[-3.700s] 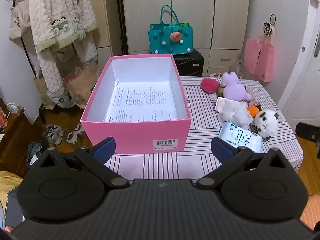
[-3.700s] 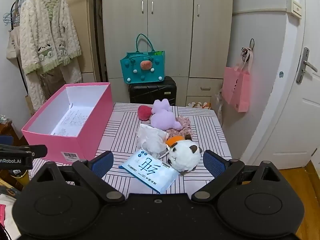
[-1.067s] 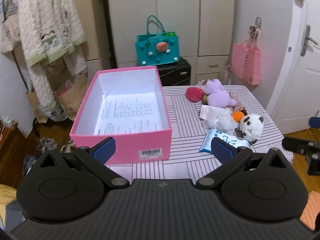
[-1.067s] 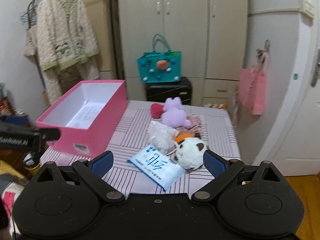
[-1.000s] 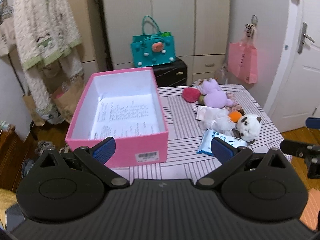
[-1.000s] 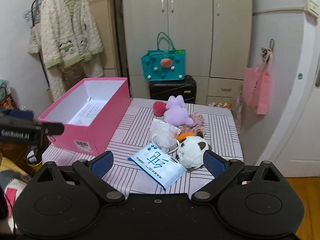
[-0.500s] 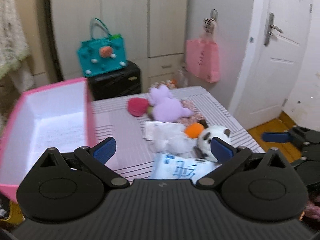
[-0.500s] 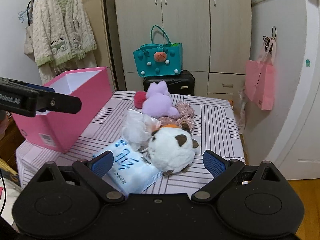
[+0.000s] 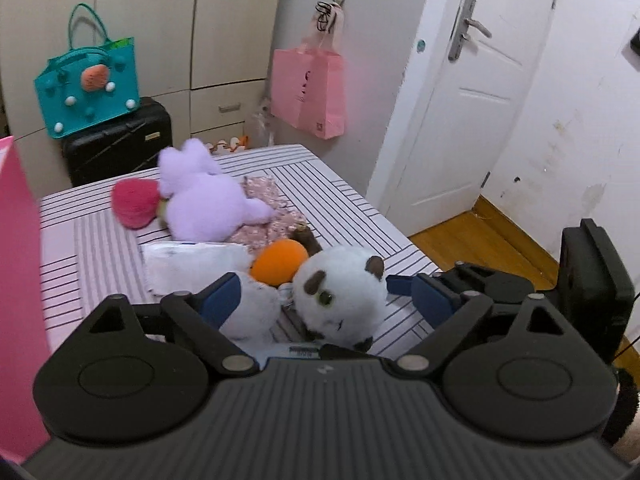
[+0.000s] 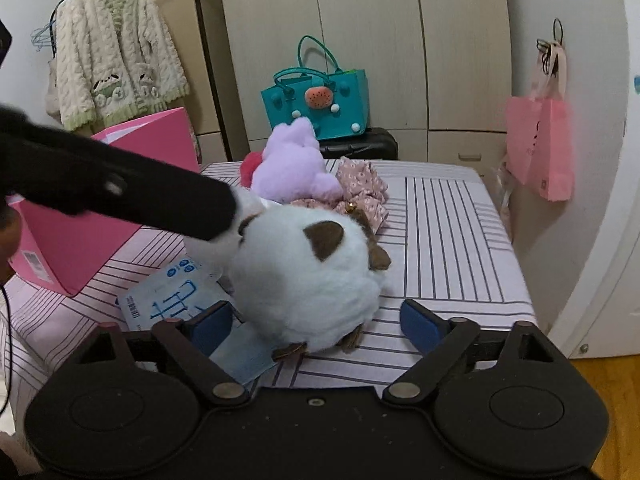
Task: Organize soft objects
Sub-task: 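Move the left gripper down onto the white panda plush, then close the left gripper on the white panda plush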
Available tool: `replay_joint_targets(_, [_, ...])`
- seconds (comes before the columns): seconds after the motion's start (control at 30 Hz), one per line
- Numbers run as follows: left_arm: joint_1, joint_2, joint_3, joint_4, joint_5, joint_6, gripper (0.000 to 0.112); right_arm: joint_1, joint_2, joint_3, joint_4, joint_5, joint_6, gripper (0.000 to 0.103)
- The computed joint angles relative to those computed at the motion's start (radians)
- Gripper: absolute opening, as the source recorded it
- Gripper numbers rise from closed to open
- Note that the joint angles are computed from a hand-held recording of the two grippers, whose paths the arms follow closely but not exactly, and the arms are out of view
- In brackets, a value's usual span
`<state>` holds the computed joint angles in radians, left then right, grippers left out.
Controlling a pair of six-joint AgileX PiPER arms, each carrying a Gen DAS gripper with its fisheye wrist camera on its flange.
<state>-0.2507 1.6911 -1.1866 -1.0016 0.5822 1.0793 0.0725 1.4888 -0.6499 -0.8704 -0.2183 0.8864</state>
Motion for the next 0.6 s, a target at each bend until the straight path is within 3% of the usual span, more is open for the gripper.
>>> replay_joint_targets(0.13, [-0.010, 0.055, -0.040, 0.002, 0.014, -0.014, 0.078, -0.060, 0.030, -0.023, -0.247, -0.078, 0.226, 0.086])
replay_joint_targets(0.23, [-0.002, 0.086, -0.058, -0.053, 0.046, 0.034, 0.070, -0.063, 0.031, -0.023, -0.282, -0.101, 0.222, 0.077])
replay_joint_targets(0.37, [-0.018, 0.135, -0.113, 0.002, 0.070, -0.045, 0.065, -0.032, 0.033, -0.011, -0.144, -0.083, 0.061, 0.073])
replay_joint_targets(0.6, [-0.056, 0.129, -0.087, 0.075, -0.002, -0.108, 0.061, 0.005, 0.010, 0.018, 0.073, -0.053, -0.127, 0.066])
